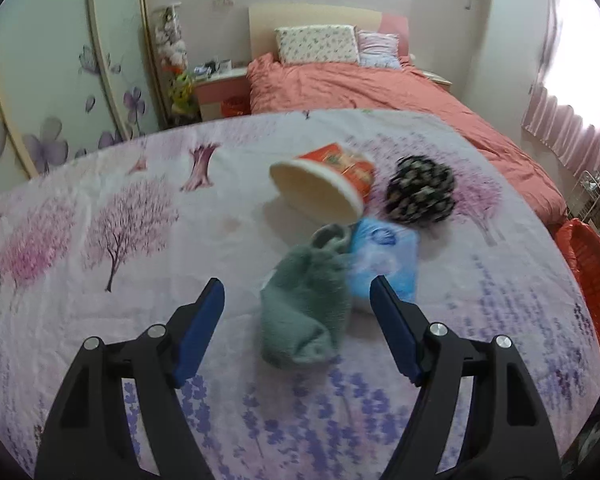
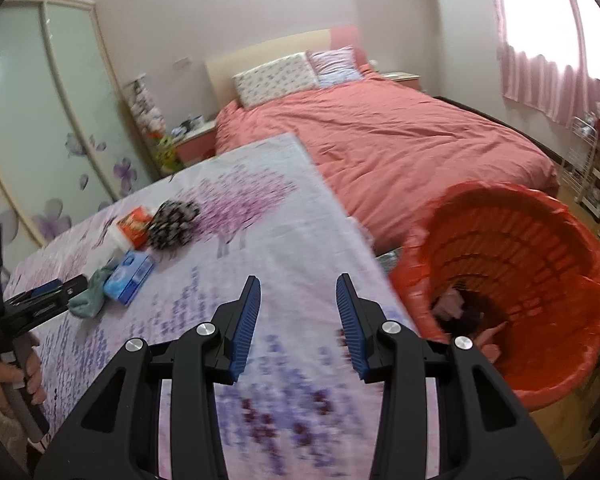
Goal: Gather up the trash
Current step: 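Grasp the green sock with the left gripper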
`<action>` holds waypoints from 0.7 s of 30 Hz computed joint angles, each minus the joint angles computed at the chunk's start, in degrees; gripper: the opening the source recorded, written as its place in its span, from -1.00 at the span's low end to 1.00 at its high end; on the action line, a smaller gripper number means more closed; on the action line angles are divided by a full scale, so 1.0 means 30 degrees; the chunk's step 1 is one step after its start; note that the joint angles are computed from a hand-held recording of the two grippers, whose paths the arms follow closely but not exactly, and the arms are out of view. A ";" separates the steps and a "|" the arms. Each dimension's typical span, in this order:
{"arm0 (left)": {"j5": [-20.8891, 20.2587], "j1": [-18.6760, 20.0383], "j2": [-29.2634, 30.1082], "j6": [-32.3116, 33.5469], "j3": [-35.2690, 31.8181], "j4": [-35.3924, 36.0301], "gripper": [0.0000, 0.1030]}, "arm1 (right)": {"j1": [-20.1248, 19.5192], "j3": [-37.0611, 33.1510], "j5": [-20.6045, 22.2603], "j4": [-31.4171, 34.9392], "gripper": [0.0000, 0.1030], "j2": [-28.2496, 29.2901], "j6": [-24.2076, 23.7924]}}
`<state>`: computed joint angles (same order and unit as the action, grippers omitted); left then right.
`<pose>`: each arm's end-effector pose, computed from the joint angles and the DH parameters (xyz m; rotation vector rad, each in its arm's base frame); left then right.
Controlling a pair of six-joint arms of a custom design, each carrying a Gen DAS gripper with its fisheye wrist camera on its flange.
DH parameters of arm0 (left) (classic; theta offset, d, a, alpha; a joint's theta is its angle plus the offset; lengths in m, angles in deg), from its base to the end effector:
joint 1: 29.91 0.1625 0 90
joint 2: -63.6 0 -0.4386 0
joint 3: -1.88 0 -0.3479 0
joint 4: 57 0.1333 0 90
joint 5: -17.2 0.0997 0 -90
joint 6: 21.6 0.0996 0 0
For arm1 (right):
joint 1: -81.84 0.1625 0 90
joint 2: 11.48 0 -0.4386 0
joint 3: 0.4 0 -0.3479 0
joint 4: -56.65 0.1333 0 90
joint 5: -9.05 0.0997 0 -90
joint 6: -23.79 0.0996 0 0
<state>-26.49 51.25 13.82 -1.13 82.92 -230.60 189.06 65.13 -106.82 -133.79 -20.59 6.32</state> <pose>0.0959 -0.7193 0.3538 0.1041 2.1384 -0.9335 0.3106 -0.6988 -0.0531 0.5268 -2.4699 1.0152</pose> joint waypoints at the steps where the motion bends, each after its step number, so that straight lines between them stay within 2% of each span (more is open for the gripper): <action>1: -0.0045 0.0104 0.0047 -0.0146 -0.0064 0.0170 0.40 | 0.0067 -0.0174 0.0009 0.0278 -0.21 0.0119 -0.0051; 10: -0.1480 0.1017 0.0400 -0.1755 -0.1177 0.2502 -0.03 | 0.0522 -0.2304 0.0093 0.2463 -0.21 0.1412 -0.0101; 11: -0.1645 0.1084 0.0503 -0.1727 -0.1329 0.2337 -0.12 | 0.0585 -0.2547 0.0119 0.2710 -0.21 0.1551 -0.0088; 12: -0.1699 0.1104 0.0567 -0.1676 -0.1435 0.2276 -0.35 | 0.0624 -0.2706 0.0153 0.2848 -0.21 0.1658 -0.0074; 15: -0.2064 0.1245 0.0502 -0.1792 -0.1578 0.2337 -0.73 | 0.0817 -0.3680 0.0456 0.3777 -0.21 0.2172 0.0018; 17: -0.2051 0.1342 0.0294 -0.1955 -0.1468 0.2192 -0.75 | 0.0925 -0.4340 0.0670 0.4386 -0.21 0.2510 0.0063; 21: -0.1076 0.1605 -0.0334 -0.1655 -0.0755 0.0816 -0.76 | 0.1289 -0.6234 0.1033 0.6103 -0.21 0.3540 0.0006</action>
<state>-29.72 56.07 12.82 -6.10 80.66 -228.15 192.92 46.43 -103.72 -115.48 -9.97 6.33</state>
